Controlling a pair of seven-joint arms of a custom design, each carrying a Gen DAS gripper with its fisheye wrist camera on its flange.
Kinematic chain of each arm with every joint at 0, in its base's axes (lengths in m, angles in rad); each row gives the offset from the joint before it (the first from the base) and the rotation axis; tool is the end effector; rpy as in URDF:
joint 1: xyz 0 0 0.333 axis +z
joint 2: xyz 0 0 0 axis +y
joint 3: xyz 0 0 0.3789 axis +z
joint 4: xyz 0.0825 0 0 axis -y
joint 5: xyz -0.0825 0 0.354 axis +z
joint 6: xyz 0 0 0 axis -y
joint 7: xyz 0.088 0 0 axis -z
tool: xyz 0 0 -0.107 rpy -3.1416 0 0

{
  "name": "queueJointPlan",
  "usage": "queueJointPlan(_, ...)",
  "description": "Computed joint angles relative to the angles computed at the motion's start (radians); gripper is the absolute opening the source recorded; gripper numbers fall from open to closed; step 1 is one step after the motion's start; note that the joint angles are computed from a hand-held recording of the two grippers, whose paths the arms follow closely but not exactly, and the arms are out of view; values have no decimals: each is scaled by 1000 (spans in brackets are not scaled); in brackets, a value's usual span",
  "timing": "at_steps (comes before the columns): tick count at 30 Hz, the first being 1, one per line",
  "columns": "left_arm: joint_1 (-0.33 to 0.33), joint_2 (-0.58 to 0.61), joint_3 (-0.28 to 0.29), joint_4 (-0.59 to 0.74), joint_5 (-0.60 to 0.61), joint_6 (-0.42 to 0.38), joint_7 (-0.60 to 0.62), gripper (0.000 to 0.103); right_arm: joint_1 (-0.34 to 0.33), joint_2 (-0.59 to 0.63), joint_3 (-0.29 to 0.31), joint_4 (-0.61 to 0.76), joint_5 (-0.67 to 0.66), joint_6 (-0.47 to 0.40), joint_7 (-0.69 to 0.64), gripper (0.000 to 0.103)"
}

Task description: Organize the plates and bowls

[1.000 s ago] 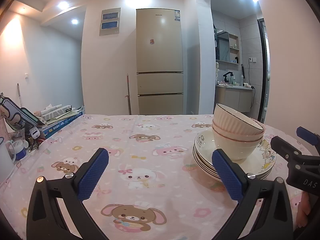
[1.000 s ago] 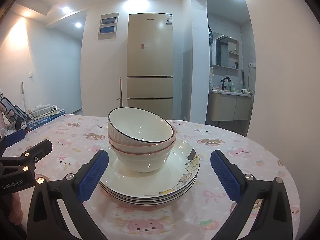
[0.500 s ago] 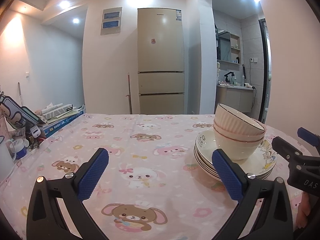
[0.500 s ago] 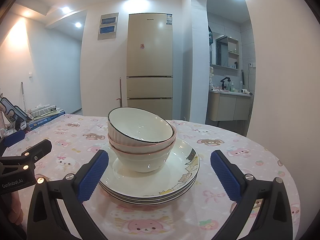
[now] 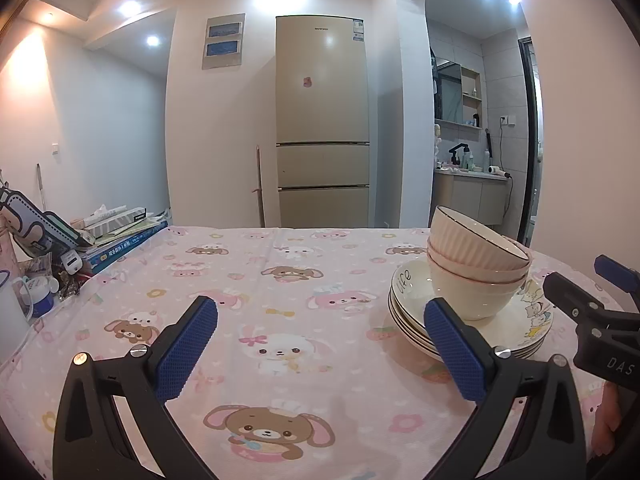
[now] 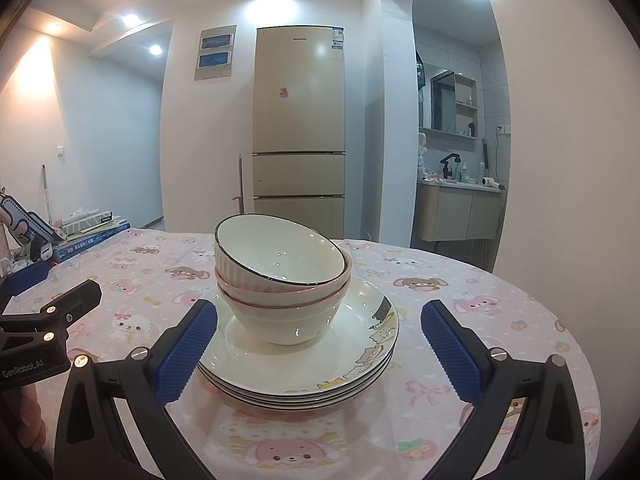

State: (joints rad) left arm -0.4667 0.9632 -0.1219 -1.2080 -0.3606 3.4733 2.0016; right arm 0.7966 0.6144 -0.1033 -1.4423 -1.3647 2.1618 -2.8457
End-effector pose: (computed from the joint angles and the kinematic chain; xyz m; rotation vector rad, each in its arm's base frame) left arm 0.7286 -0.3770 0.3982 -1.1076 1.7936 -1.3161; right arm 0.5897 0.4657 0.4375 -1.2565 1.7917 -1.2707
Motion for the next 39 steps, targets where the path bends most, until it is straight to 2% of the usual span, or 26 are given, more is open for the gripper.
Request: queueJointPlan(39, -20, 3, 40, 15, -23, -23, -19, 103, -3, -4, 1, -7, -4, 0, 6, 103)
